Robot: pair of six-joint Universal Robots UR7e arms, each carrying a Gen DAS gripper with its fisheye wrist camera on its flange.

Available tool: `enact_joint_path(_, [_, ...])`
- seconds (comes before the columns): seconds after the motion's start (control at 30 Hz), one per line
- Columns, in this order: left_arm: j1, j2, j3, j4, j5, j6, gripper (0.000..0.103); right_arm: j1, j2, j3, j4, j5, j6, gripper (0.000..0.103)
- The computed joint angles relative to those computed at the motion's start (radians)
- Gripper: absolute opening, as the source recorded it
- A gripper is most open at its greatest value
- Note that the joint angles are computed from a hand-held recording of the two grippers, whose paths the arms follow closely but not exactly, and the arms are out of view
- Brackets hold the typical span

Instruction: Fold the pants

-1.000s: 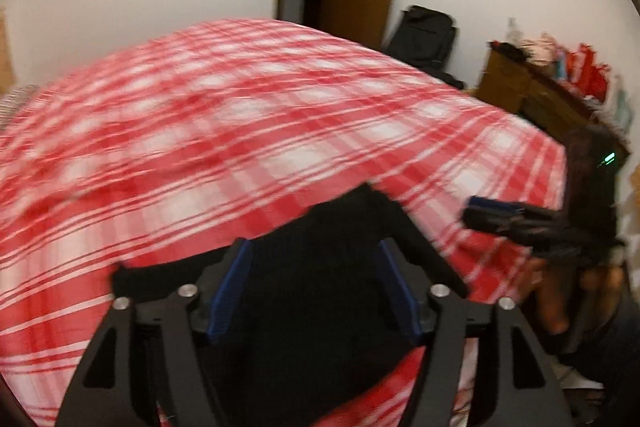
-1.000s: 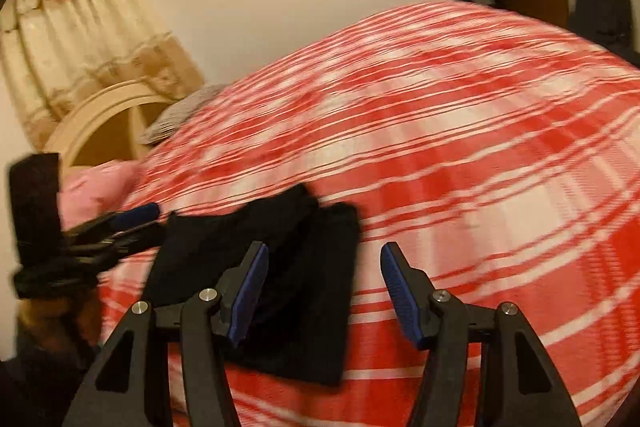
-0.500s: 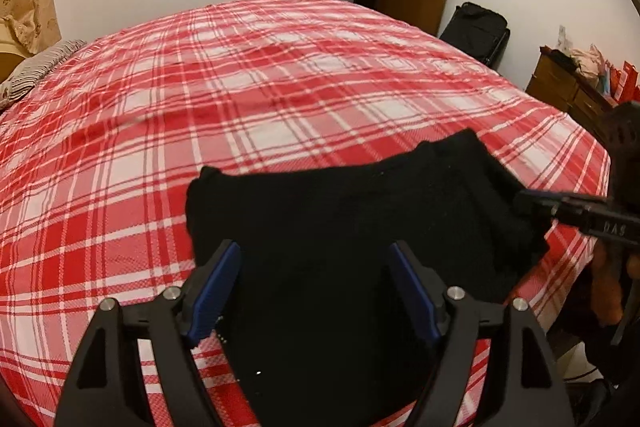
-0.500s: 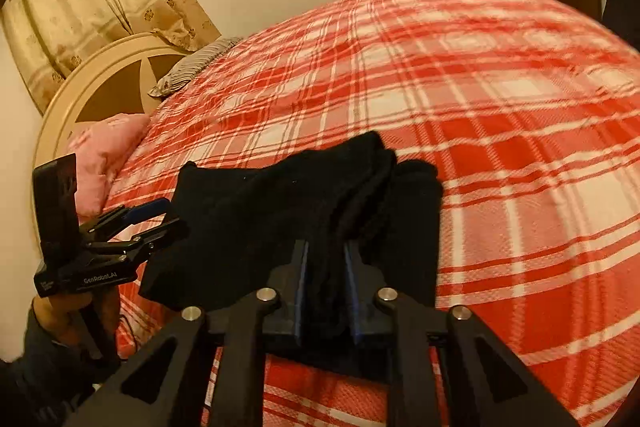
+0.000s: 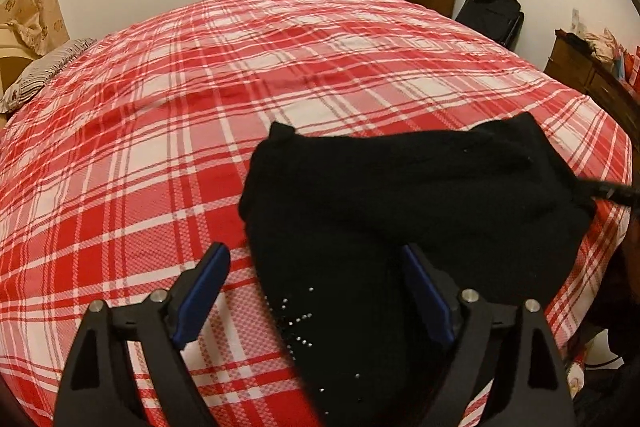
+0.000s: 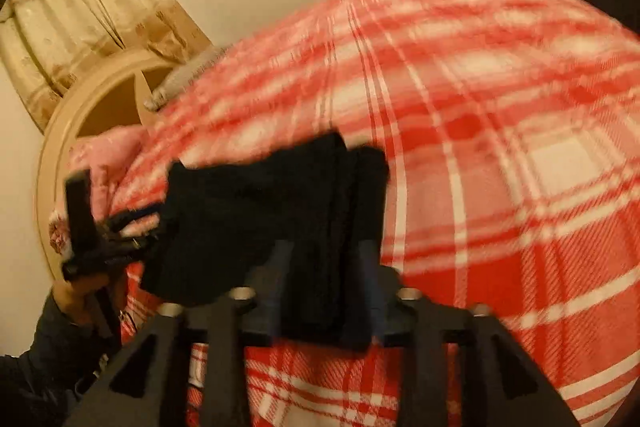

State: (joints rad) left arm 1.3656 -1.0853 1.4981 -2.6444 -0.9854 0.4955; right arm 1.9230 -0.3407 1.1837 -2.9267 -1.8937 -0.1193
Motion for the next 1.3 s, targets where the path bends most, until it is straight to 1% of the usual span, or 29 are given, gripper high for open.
enact_joint_path(0.07, [0.003,0.001,-0.004,0.003,0.002,-0.006,0.091,0.002,0.008,-0.027,-0.008,0.008,0.004,0.046])
enact_joint_path(0.17, [0.003,-0.002,-0.004,0.006,-0.002,-0.013,0.091,0.001,0.054,-0.124,0.019,0.000,0.005,0.046])
enact_joint_path(0.23, [0.001,-0.001,-0.001,-0.002,0.004,-0.008,0.091,-0.003,0.106,-0.221,0.071,-0.019,0.009,0.046])
enact_joint_path(0.27, [0.000,-0.001,-0.001,0.000,0.003,-0.012,0.091,-0.009,0.136,-0.278,0.110,-0.014,0.014,0.046])
enact_joint_path(0.33, [0.000,-0.001,-0.002,0.003,0.000,-0.011,0.091,-0.015,0.175,-0.352,0.170,-0.007,0.022,0.046])
enact_joint_path(0.37, [0.000,-0.001,-0.002,0.003,-0.001,-0.007,0.091,-0.019,0.195,-0.390,0.195,-0.003,0.028,0.044])
enact_joint_path(0.4, [0.000,-0.001,-0.002,0.004,-0.001,-0.004,0.091,-0.021,0.205,-0.409,0.210,0.003,0.032,0.039])
enact_joint_path(0.43, [0.000,0.000,-0.003,0.004,-0.001,-0.002,0.091,-0.022,0.209,-0.420,0.225,0.008,0.029,0.022])
enact_joint_path(0.47, [0.000,0.000,-0.004,0.005,0.000,-0.003,0.092,-0.022,0.205,-0.412,0.218,0.012,0.024,0.020])
enact_joint_path(0.53, [0.003,0.001,-0.008,0.009,-0.004,-0.008,0.093,-0.019,0.174,-0.348,0.156,0.036,0.016,0.017])
enact_joint_path(0.63, [0.002,0.002,-0.005,-0.001,0.003,-0.002,0.093,0.001,0.137,-0.269,0.059,-0.006,-0.003,0.016])
enact_joint_path(0.67, [0.002,0.003,-0.004,-0.004,0.005,0.001,0.095,0.007,0.132,-0.256,0.040,-0.032,0.004,0.015])
enact_joint_path(0.7, [0.001,0.005,-0.002,-0.009,0.009,0.004,0.097,0.008,0.136,-0.263,0.046,-0.057,0.015,0.013])
enact_joint_path(0.77, [-0.001,0.011,-0.001,-0.016,0.023,0.013,0.098,0.001,0.155,-0.299,0.101,-0.101,0.047,0.010])
enact_joint_path(0.83, [0.001,0.021,-0.006,-0.013,0.031,0.019,0.099,-0.011,0.169,-0.315,0.124,-0.112,0.053,0.010])
enact_joint_path(0.87, [0.001,0.022,-0.007,-0.011,0.032,0.016,0.100,-0.018,0.169,-0.309,0.119,-0.096,0.057,0.010])
enact_joint_path(0.97, [0.000,0.021,-0.008,-0.008,0.034,0.014,0.100,-0.016,0.164,-0.305,0.114,-0.099,0.031,0.010])
enact_joint_path(1.07, [-0.003,0.020,-0.005,-0.009,0.040,0.018,0.100,-0.007,0.156,-0.280,0.065,-0.115,0.017,0.011])
enact_joint_path(1.13, [-0.003,0.020,-0.007,-0.009,0.039,0.024,0.100,0.011,0.152,-0.267,0.033,-0.139,-0.012,0.011])
enact_joint_path(1.2, [-0.004,0.022,-0.010,-0.007,0.042,0.026,0.100,0.031,0.138,-0.230,-0.029,-0.129,-0.070,0.017])
enact_joint_path(1.27, [-0.003,0.023,-0.012,-0.004,0.040,0.025,0.100,0.046,0.121,-0.189,-0.071,-0.097,-0.114,0.035])
enact_joint_path(1.3, [-0.002,0.023,-0.012,-0.004,0.038,0.022,0.100,0.052,0.110,-0.166,-0.074,-0.072,-0.135,0.037])
